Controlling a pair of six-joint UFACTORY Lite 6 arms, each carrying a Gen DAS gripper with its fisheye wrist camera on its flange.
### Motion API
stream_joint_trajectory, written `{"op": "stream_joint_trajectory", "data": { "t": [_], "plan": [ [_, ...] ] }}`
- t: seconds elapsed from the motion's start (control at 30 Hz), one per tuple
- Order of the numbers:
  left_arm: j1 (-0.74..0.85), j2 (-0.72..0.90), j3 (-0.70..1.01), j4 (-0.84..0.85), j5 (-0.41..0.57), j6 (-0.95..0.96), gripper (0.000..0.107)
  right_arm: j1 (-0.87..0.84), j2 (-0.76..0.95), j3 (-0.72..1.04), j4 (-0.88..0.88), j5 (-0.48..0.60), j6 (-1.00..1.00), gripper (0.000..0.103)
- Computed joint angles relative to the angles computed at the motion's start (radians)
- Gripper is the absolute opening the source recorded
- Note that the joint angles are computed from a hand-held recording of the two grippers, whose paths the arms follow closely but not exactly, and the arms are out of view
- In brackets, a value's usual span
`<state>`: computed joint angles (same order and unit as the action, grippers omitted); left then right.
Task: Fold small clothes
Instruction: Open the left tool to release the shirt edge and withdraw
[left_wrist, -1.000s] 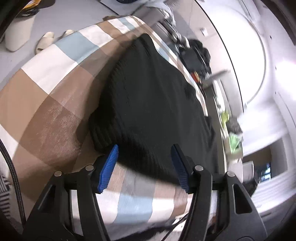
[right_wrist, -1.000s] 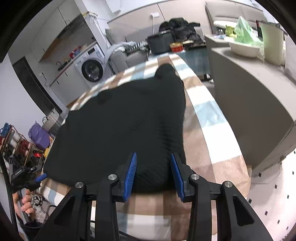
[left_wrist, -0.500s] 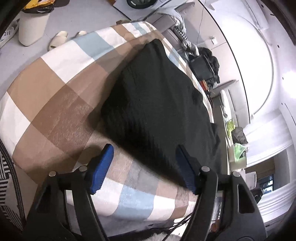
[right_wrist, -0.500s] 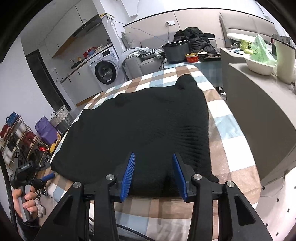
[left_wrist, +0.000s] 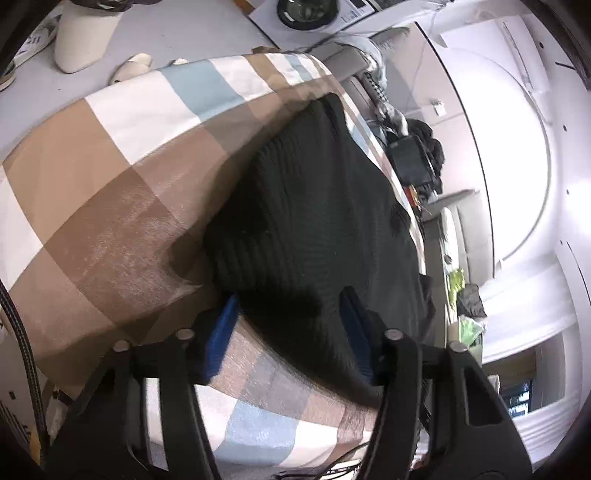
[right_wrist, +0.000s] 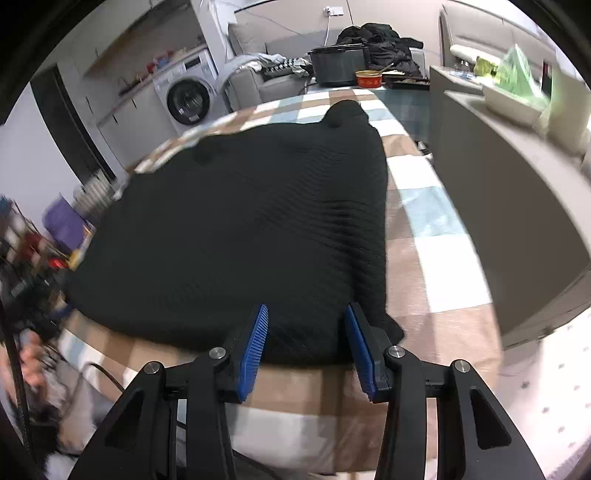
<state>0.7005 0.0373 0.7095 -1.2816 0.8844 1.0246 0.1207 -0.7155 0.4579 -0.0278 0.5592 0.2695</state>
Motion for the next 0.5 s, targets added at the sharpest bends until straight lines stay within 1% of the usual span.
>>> {"op": "stream_joint_trajectory", "data": {
  "t": [0.03, 0.07, 0.1, 0.13, 0.17, 0.2, 0.27, 0.33, 0.4, 0.43, 0.5],
  "plan": [
    [-0.004, 0.009, 0.002, -0.012, -0.009, 0.003, 0.041, -0.005, -0.011, 0.002, 0.024, 0.012, -0.012, 0.045],
    [-0.007, 0.022, 0.005, -0.022, -0.017, 0.008, 0.03, -0.039, -0.029, 0.003, 0.089, 0.026, -0.066, 0.045],
    [-0.009, 0.04, 0.01, -0.031, -0.021, 0.018, 0.024, -0.098, -0.043, 0.002, 0.194, 0.044, -0.161, 0.045],
    [-0.003, 0.052, 0.011, -0.043, -0.013, 0.034, 0.022, -0.161, -0.06, 0.0, 0.297, 0.07, -0.266, 0.045],
    [0.003, 0.055, 0.007, -0.052, -0.007, 0.046, 0.019, -0.238, -0.092, -0.007, 0.386, 0.108, -0.37, 0.048],
    [0.004, 0.057, 0.009, -0.056, -0.004, 0.059, 0.016, -0.308, -0.118, -0.017, 0.442, 0.141, -0.442, 0.05],
    [0.008, 0.045, 0.006, -0.062, 0.002, 0.081, 0.014, -0.424, -0.146, -0.022, 0.494, 0.221, -0.526, 0.051],
    [0.019, 0.029, 0.0, -0.068, 0.012, 0.096, 0.013, -0.591, -0.15, -0.036, 0.608, 0.319, -0.692, 0.051],
    [0.026, 0.011, -0.009, -0.072, 0.02, 0.099, 0.013, -0.702, -0.127, -0.049, 0.692, 0.375, -0.793, 0.051],
    [0.025, 0.003, -0.012, -0.074, 0.019, 0.101, 0.013, -0.767, -0.091, -0.059, 0.764, 0.407, -0.861, 0.051],
    [0.027, -0.011, -0.017, -0.07, 0.018, 0.104, 0.013, -0.843, -0.032, -0.075, 0.865, 0.442, -0.933, 0.051]
  ]
}}
